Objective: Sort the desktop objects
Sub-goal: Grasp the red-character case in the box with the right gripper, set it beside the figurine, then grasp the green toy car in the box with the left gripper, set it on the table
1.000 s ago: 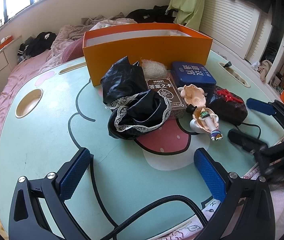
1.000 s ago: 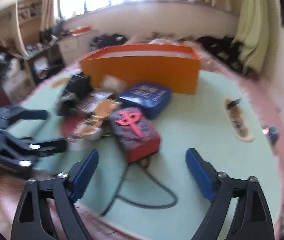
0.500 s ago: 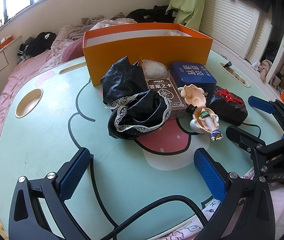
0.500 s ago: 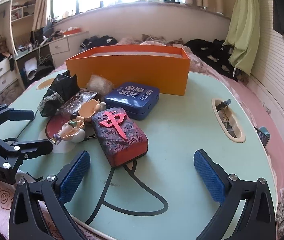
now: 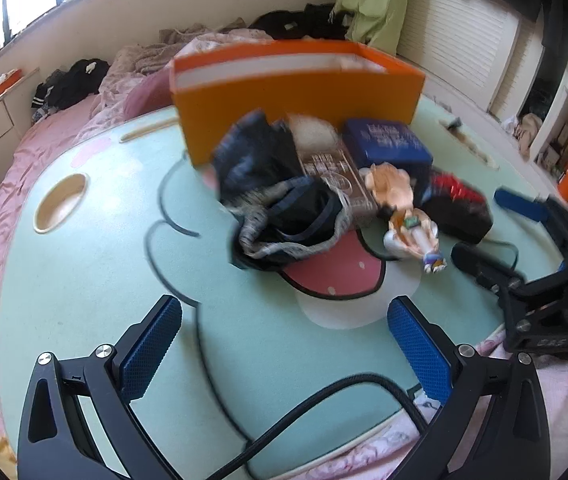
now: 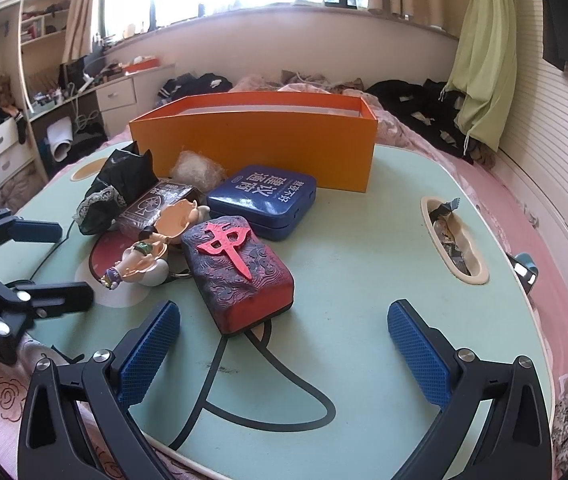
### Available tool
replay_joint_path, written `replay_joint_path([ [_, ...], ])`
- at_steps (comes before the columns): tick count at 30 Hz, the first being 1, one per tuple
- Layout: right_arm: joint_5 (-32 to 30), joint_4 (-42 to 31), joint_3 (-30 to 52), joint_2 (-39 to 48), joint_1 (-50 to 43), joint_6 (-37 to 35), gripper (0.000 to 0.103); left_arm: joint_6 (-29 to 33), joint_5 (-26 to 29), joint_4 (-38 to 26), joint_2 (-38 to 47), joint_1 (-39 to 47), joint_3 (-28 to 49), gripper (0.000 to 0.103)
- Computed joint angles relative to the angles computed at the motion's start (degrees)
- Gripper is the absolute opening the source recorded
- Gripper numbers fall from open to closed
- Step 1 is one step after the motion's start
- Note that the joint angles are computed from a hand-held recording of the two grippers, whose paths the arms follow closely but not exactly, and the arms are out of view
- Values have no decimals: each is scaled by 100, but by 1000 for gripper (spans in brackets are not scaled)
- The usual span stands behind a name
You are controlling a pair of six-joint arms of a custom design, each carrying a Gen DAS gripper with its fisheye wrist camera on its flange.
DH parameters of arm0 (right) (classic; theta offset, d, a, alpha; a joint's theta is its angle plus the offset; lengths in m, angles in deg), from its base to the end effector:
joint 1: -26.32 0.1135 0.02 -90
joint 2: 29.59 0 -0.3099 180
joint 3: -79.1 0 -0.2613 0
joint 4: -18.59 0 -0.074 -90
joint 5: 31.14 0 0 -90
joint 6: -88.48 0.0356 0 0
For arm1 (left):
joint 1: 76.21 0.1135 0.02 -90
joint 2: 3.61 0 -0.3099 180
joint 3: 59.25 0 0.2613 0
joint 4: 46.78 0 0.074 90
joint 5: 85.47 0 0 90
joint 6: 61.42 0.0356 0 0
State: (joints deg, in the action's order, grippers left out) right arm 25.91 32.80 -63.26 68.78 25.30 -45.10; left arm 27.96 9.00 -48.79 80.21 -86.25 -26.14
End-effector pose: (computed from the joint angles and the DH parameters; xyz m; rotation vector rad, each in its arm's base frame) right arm 0.2646 0.0147 0.1168 -1.0515 1.9771 0.2720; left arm 0.2146 -0.0408 0.1322 0.2376 2.4841 -0.1751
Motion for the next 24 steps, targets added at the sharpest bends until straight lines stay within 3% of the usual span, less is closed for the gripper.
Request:
replay_joint_path([
  [5,-1,1,7,9,-1,0,103,539,288,-1116,-1564,712,425,101],
  [10,1,10,4,8,1,4,103,1134,-521,-1697,-2078,414,1518,98],
  [11,-1,5,9,10,-1,2,103,1280,-735,-1782,-1831,225,1896,96],
  [15,-5,2,5,5,1,3,103,1479,-564,-2647,-242,-84,3542,59],
  [17,-12,15,-18,-7,-2,3,103,1423,-432,-3001,601,-173,4252,57],
  [21,-11,41,-60,-31,7,15,103,1064,88,-4296,2608,-318,6096,57],
  [24,-5,58,-150,-118,34,41,103,774,250,-4867,3607,-341,6995,57],
])
